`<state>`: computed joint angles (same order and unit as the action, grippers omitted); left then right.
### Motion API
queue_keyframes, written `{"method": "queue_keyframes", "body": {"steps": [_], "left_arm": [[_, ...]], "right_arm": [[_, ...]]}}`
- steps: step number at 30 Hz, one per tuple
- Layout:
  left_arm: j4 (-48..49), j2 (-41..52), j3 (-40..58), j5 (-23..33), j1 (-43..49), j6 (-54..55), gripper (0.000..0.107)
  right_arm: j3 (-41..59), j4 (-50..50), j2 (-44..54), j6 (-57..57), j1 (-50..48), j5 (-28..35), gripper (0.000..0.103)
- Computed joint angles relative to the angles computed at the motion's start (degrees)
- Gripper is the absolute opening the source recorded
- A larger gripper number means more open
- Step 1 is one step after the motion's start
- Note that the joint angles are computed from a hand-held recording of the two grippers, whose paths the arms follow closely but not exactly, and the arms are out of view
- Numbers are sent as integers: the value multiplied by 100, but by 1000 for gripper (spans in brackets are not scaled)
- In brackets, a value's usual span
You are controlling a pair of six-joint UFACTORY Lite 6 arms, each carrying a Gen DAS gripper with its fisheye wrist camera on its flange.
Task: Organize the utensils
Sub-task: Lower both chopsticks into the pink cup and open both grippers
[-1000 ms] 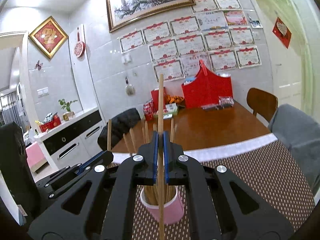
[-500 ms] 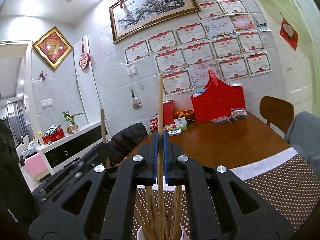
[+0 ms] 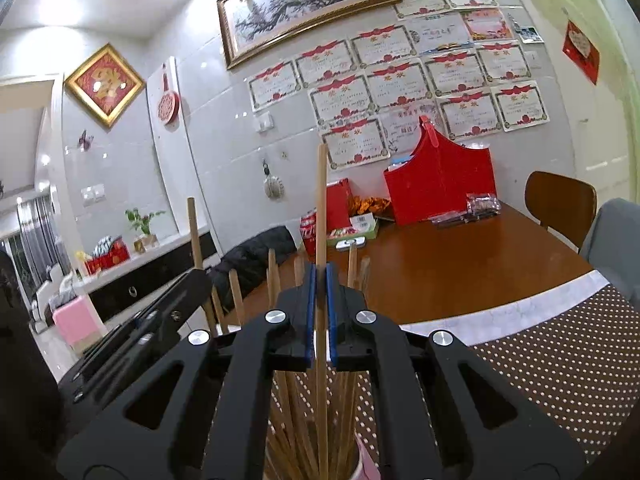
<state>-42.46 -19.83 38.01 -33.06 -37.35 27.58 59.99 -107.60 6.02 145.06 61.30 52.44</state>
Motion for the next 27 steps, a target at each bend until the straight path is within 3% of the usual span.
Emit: {"method": "queue_keyframes", "body": {"steps": [7,13,15,18,20,21,22,25,27], "left_arm": [[-240,-203,-514,296,-27,404,7],[-1070,-541,-927,475,-182,1427,9],[-1378,-811,-1102,721,-147,1762,21],[-2082,-1402,-1494,602,-380,2433,22],[-2724,-1800,-1707,409,-640,3077,26],[-3111,-2096,-1847,331,-799,3459,30],[-3408,-2288,-1923,225,-952,3735,31],[-4442,-3035,-2197,-524,-1781,4702,35],[-5009,-3521,-2354,-1329,-2604,5152,43]], "right_arm": [[-119,576,69,-384,316,-69,6],[-343,1177,-59,-617,510,-384,6],[-419,1387,-105,-731,630,-350,7],[-642,1696,-289,-691,987,-92,7],[-733,1966,-398,-707,1296,227,16],[-765,2048,-445,-690,1413,347,36],[-812,2132,-499,-642,1574,523,65],[-813,2390,-533,-629,2187,1279,68],[-757,2553,-533,-690,2571,1643,68]]}}
